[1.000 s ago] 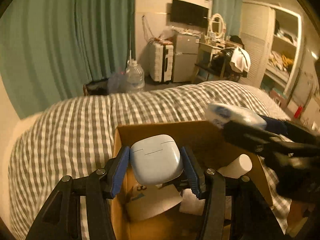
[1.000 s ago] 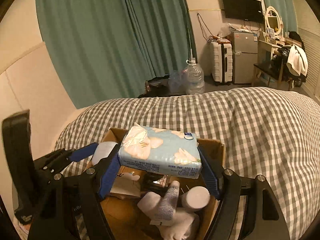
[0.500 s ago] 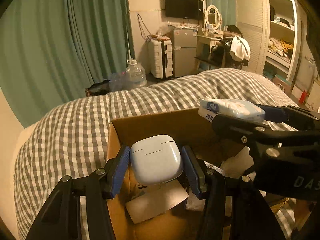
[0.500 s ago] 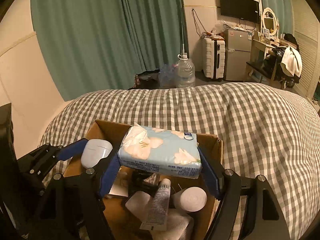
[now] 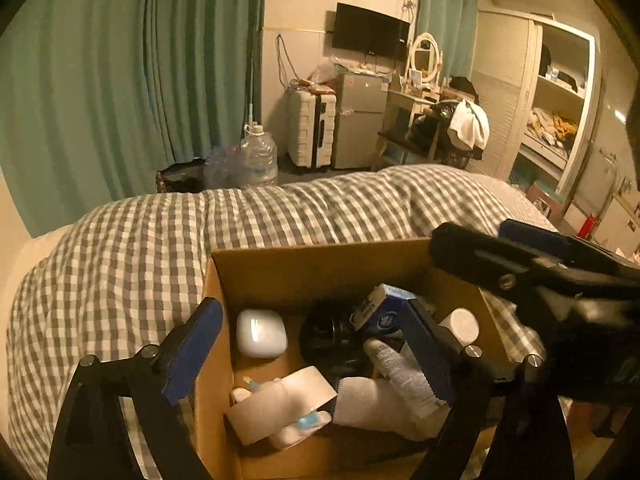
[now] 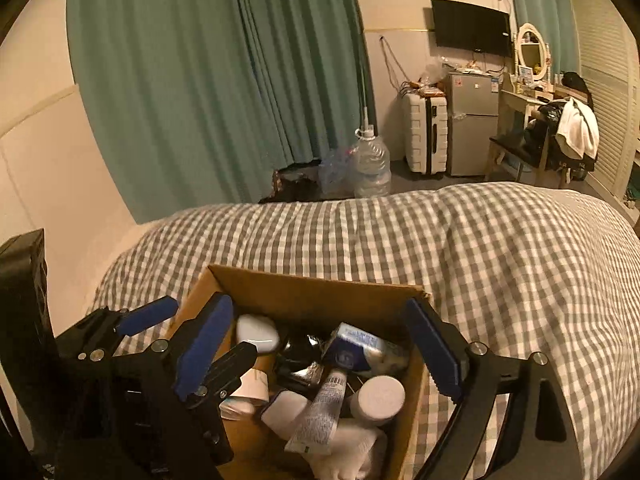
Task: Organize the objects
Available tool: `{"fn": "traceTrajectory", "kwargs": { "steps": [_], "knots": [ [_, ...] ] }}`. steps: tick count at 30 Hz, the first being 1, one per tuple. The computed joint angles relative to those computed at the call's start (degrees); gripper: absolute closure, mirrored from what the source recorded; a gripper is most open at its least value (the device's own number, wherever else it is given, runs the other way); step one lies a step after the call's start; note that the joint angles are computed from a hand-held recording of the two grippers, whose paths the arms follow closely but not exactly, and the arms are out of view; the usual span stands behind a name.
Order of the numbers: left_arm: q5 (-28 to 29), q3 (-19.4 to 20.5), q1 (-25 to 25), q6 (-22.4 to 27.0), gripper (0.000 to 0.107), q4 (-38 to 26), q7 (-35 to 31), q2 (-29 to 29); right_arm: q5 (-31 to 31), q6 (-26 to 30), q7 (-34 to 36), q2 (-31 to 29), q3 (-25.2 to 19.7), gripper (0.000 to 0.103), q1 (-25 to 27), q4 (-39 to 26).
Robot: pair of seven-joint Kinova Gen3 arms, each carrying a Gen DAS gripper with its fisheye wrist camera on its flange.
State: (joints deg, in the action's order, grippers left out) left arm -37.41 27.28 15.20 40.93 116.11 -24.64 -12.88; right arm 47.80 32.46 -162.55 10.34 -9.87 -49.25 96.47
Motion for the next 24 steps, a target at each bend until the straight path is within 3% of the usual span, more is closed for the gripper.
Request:
{"fn": "traceTrajectory", "kwargs": {
  "steps": [5, 11, 19, 24],
  "knots": [
    [0.9, 1.84, 0.88, 5.12, 0.014, -2.09, -0.59, -3.73, 6.28, 5.14, -6.59, -3.39, -1.38, 0.004, -2.13, 0.67],
    [3.43, 7.1, -2.53, 12.95, 0.007, -7.07, -2.67, -10.21, 10.92, 13.31, -12.02, -8.12, -6.82, 0.002, -1.92, 0.91],
    [5.59, 17.65, -11.77, 25.99, 0.004, -15.86, -6.74, -21.1, 15.62, 25.65, -14.87, -15.36, -17.85, 0.001, -2.15, 1.88],
    [9.03, 19.42, -14.97, 29.93, 0.004, -18.07, -9.83, -28.81, 19.27, 34.3, -18.23, -18.47, -25.9, 0.001, -2.43, 4.42]
  ]
}}
